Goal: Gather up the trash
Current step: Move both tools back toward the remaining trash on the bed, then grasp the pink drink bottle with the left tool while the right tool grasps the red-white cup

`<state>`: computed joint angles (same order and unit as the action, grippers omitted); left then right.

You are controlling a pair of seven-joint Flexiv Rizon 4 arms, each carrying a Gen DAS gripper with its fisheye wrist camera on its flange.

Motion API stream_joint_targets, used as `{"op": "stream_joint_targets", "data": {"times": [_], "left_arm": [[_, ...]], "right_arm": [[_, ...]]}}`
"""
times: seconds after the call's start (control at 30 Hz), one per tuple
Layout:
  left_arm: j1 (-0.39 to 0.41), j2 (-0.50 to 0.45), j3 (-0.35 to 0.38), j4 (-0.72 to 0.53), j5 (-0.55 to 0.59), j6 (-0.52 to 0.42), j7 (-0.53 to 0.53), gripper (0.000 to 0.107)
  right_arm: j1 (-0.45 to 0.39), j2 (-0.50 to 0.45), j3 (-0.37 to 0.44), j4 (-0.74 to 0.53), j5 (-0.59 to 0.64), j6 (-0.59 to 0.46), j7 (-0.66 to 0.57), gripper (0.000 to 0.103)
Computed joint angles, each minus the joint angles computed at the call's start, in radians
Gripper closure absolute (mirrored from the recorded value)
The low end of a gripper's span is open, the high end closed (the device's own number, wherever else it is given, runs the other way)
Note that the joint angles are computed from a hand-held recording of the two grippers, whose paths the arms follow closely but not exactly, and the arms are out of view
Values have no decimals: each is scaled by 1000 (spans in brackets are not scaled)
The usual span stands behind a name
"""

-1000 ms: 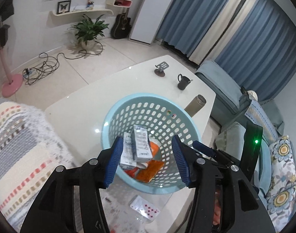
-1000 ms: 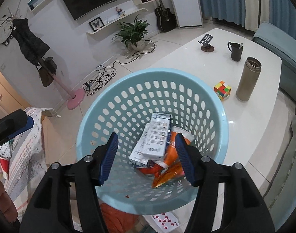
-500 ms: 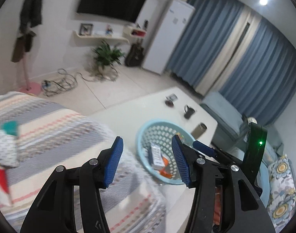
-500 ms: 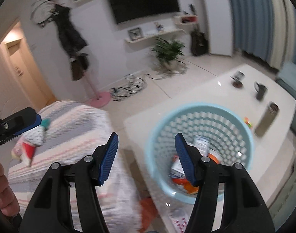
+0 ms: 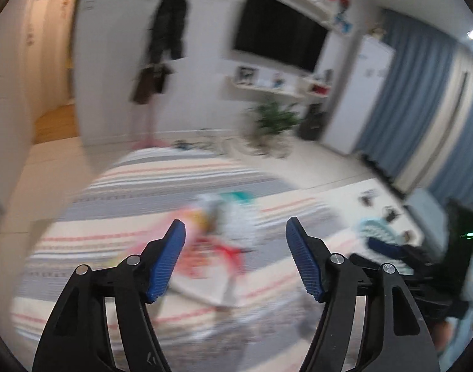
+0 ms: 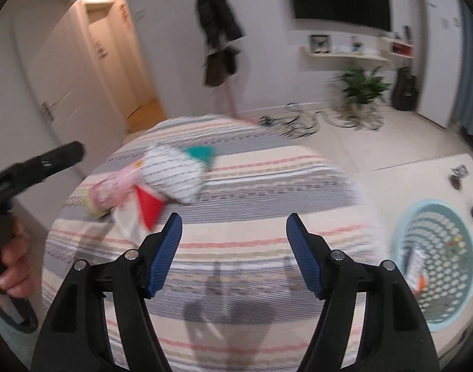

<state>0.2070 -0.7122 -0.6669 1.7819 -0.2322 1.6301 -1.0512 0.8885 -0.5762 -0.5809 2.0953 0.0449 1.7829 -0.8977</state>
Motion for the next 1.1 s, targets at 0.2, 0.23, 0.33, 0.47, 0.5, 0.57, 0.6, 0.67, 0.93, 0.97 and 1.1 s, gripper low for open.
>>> {"op": "stream_joint_targets", "data": {"times": [0.2,0.23,0.33,0.47,0.5,0.57,0.6,0.67,0.93,0.97,1.1], "left_arm": [[-30,-57,124,-98,-46,-84,16,43],[-16,-70,108,-105,-59,-93,32,43],[-3,-103,100,-144,-103,-146,70,43],[-16,-129,115,-191,-165,-208,104,43],[-10,-137,104,-198,-184,-227,119,43],[33,-147,45,-185,-228,-261,167,50],[38,-150,35,-186,-246,-280,180,52],[45,-144,27,-178,-275,-309,207,54],[52,-107,18,-118,-378,-351,312,60],[52,-104,17,-109,-393,-350,326,61],[46,-82,31,-81,-444,-348,368,61]], "right_arm": [[-207,-81,260,-211,-101,-115,60,37],[-249,-94,311,-240,-115,-125,67,37],[-378,-142,466,-335,-154,-161,81,37],[-489,-205,608,-432,-189,-193,93,37],[-498,-217,621,-451,-195,-207,101,37],[-522,-235,650,-477,-204,-225,104,37],[-532,-246,665,-491,-208,-234,104,37],[-556,-259,695,-509,-212,-236,92,37],[-548,-284,689,-560,-234,-256,71,42],[-545,-281,685,-551,-233,-242,69,44],[-540,-260,677,-510,-234,-193,58,49]]}}
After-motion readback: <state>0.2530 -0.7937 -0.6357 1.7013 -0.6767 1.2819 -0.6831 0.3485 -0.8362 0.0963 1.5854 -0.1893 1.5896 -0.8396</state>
